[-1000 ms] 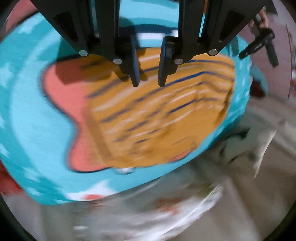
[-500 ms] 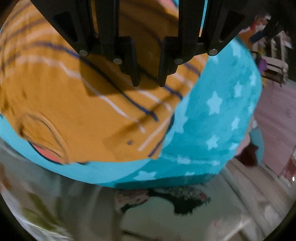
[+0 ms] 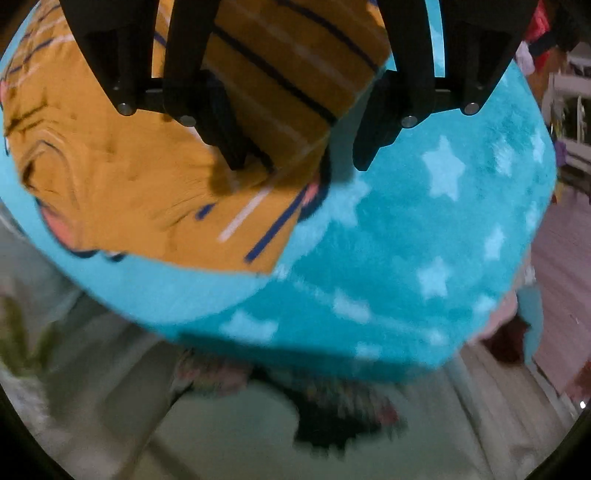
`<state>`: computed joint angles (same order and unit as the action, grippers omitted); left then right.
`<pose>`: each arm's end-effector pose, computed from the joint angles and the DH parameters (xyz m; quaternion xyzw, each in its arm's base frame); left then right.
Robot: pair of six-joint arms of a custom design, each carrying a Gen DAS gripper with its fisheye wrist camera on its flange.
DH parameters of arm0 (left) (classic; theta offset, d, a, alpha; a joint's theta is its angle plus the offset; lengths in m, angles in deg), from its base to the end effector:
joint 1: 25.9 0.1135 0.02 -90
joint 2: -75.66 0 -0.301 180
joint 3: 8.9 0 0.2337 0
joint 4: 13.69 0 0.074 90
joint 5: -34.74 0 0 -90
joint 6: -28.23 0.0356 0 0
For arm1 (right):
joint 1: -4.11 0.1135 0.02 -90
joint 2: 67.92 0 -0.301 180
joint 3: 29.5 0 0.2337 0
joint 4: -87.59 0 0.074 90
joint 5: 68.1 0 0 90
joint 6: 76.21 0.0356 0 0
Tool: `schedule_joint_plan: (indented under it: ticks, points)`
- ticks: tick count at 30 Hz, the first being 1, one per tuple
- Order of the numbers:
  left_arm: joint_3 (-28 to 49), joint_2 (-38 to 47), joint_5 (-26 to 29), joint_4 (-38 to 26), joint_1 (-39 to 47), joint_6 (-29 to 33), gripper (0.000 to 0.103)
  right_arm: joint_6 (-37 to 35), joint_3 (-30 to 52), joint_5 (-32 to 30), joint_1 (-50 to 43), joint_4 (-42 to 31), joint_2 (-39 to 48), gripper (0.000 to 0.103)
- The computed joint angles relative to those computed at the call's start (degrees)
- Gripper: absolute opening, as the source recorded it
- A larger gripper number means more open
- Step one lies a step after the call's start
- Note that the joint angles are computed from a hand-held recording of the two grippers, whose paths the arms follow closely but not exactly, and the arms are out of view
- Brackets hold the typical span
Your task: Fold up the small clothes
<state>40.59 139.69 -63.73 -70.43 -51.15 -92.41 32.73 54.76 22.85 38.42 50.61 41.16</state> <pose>0.1374 -0.0590 0.2220 -0.0583 0.9823 -0.0116 0.1774 0.3161 0.2150 0.2033 -0.1277 0.9614 0.1020 0.2214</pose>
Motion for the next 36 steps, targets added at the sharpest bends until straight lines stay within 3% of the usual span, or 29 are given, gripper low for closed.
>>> schedule_joint_plan:
  ticks: [8,15,19,23,30,36]
  points:
    - [4.3,7.1,-0.8,3.0,-3.8,3.7,0.065,7.0,-20.3,-2.5,-7.5,5.1,-20.6,0.065]
    - [7.9,13.5,-0.4,5.0,-9.5,6.0,0.066,9.8,-38.3,-7.9,-27.3,0.0,-44.0,0.066]
    - [9.9,16.7,-0.2,5.5,-12.3,5.5,0.066,3.9,-43.1,-12.8,-42.1,-8.3,-55.1,0.066]
    - [12.4,19.3,-0.8,5.2,-15.9,3.9,0.066,-5.9,-44.8,-19.4,-57.6,-13.8,-58.4,0.066]
    - [18.1,23.7,-4.0,2.0,-22.8,-2.4,0.066,-26.2,-43.8,-29.6,-79.4,-18.4,-54.3,0.066]
    - [24.8,28.0,-7.5,-3.7,-29.5,-10.8,0.066,-34.8,-40.7,-31.7,-84.1,-17.8,-49.5,0.066]
